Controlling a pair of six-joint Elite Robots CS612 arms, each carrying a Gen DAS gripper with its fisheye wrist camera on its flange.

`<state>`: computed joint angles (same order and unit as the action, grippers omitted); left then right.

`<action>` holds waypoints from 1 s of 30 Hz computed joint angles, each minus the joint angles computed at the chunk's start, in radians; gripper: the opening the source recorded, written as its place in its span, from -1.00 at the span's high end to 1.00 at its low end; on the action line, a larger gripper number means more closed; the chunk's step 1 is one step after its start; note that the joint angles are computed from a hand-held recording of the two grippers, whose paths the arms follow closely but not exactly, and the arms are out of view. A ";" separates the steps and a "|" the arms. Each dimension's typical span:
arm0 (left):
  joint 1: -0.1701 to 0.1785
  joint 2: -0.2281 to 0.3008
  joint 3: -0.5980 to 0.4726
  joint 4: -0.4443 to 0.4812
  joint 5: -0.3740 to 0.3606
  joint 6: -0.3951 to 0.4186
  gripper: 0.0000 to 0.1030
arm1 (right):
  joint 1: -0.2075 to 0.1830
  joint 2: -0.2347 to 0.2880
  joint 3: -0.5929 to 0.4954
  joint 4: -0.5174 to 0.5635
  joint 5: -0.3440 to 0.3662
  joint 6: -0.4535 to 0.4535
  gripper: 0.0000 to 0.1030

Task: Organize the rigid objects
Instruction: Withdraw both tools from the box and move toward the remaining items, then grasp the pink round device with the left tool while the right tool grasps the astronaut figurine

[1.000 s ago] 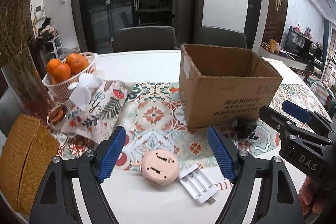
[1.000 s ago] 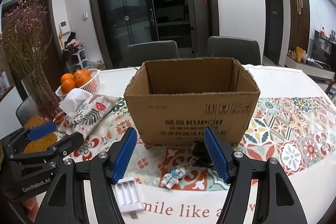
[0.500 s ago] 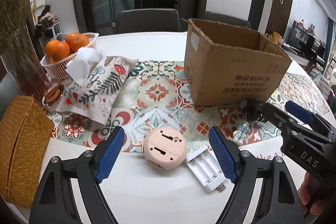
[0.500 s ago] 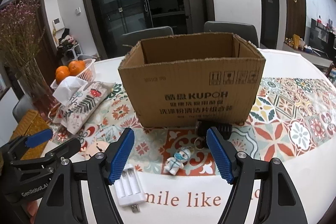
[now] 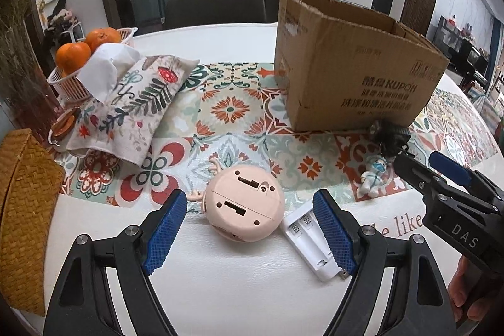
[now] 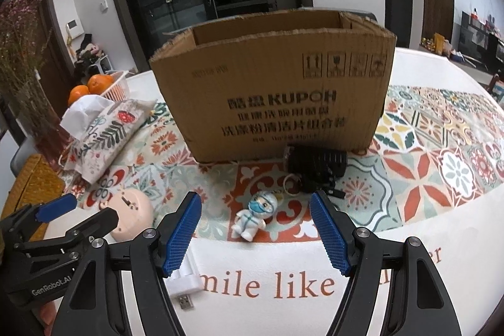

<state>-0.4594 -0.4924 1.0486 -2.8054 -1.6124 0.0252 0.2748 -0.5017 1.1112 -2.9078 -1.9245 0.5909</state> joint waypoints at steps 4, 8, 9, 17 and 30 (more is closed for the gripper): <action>0.002 0.018 -0.024 0.027 -0.003 -0.001 -0.60 | -0.006 0.009 -0.009 0.032 0.018 0.029 -0.40; 0.006 0.035 -0.052 0.063 -0.019 -0.004 -0.60 | -0.011 0.022 -0.027 0.062 0.033 0.048 -0.40; 0.007 0.039 -0.058 0.070 -0.024 -0.004 -0.60 | -0.013 0.025 -0.031 0.069 0.039 0.057 -0.40; 0.010 0.073 -0.110 0.123 -0.027 -0.022 -0.60 | -0.018 0.049 -0.066 0.114 0.049 0.075 -0.40; 0.021 0.119 -0.189 0.210 -0.075 -0.075 -0.58 | -0.021 0.086 -0.126 0.160 0.042 0.097 -0.40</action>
